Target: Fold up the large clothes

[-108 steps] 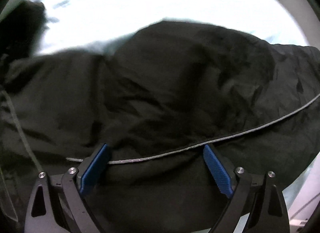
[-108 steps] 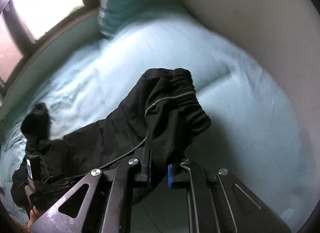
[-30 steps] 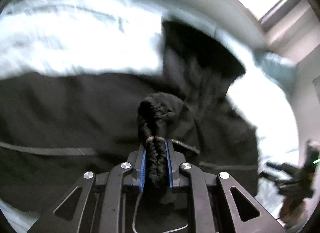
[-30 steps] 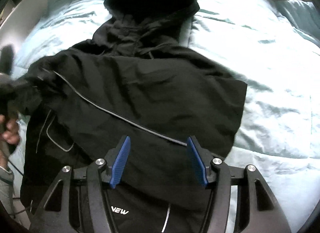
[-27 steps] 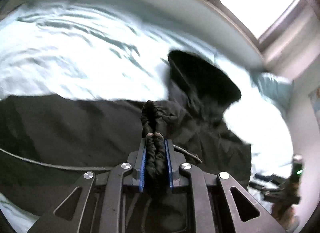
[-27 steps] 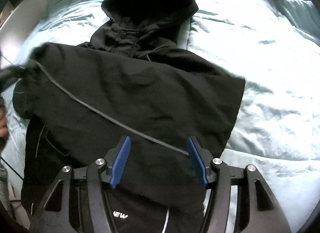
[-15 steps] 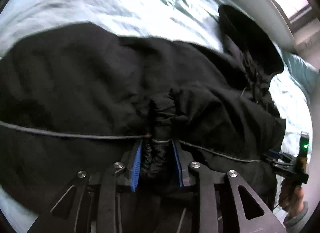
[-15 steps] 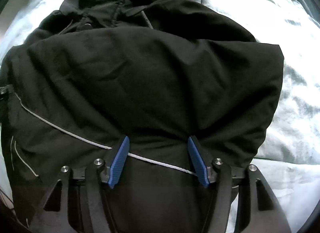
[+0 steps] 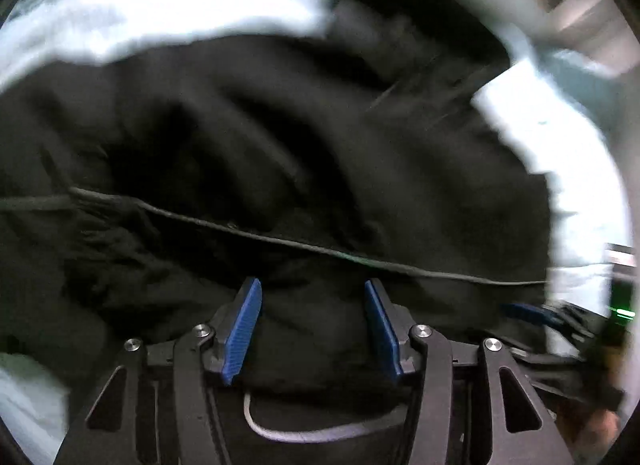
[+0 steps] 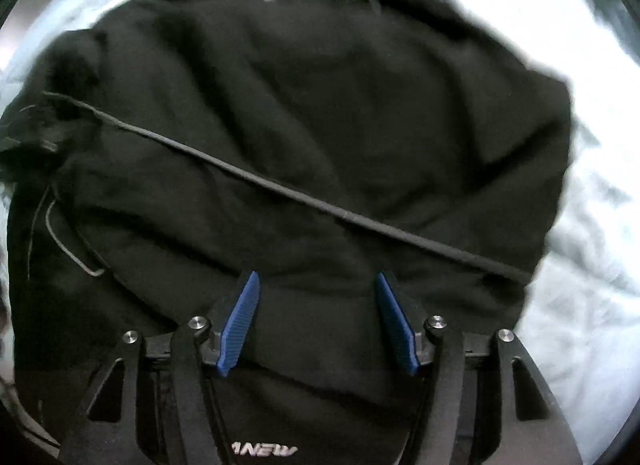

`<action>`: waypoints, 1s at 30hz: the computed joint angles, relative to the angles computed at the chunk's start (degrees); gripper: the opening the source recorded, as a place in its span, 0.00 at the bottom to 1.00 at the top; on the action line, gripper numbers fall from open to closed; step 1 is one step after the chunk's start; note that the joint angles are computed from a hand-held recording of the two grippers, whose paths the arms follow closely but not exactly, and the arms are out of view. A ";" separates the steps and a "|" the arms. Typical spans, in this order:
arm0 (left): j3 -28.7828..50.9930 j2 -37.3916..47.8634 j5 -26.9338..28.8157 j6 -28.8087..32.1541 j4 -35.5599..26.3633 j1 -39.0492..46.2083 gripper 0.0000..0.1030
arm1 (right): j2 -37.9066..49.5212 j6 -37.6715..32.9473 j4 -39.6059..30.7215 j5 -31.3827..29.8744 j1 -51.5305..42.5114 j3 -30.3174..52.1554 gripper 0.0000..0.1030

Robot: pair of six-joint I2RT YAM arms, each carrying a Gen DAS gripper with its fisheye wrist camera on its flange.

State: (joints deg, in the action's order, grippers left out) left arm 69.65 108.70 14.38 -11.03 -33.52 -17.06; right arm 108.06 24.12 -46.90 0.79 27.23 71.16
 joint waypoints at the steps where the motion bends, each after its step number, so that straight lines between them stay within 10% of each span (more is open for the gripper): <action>1: -0.44 0.85 -0.87 -0.73 1.43 -0.38 0.53 | 0.35 0.23 1.30 -0.80 -0.59 -0.82 0.62; 12: -9.97 -27.85 1.21 -2.29 -8.92 5.41 0.53 | -14.74 7.57 -11.30 -3.03 4.03 0.05 0.62; 18: -13.50 -42.12 6.03 10.44 -20.89 25.67 0.54 | -22.29 20.27 -14.27 -4.86 12.39 -1.90 0.62; 30: 19.88 -7.63 21.10 38.04 -37.66 70.60 0.58 | -12.34 38.71 -13.11 0.29 28.57 10.99 0.62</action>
State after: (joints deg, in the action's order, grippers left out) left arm 89.53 101.07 35.48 27.01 -71.17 53.55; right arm 95.73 62.83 -60.00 1.08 55.80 82.15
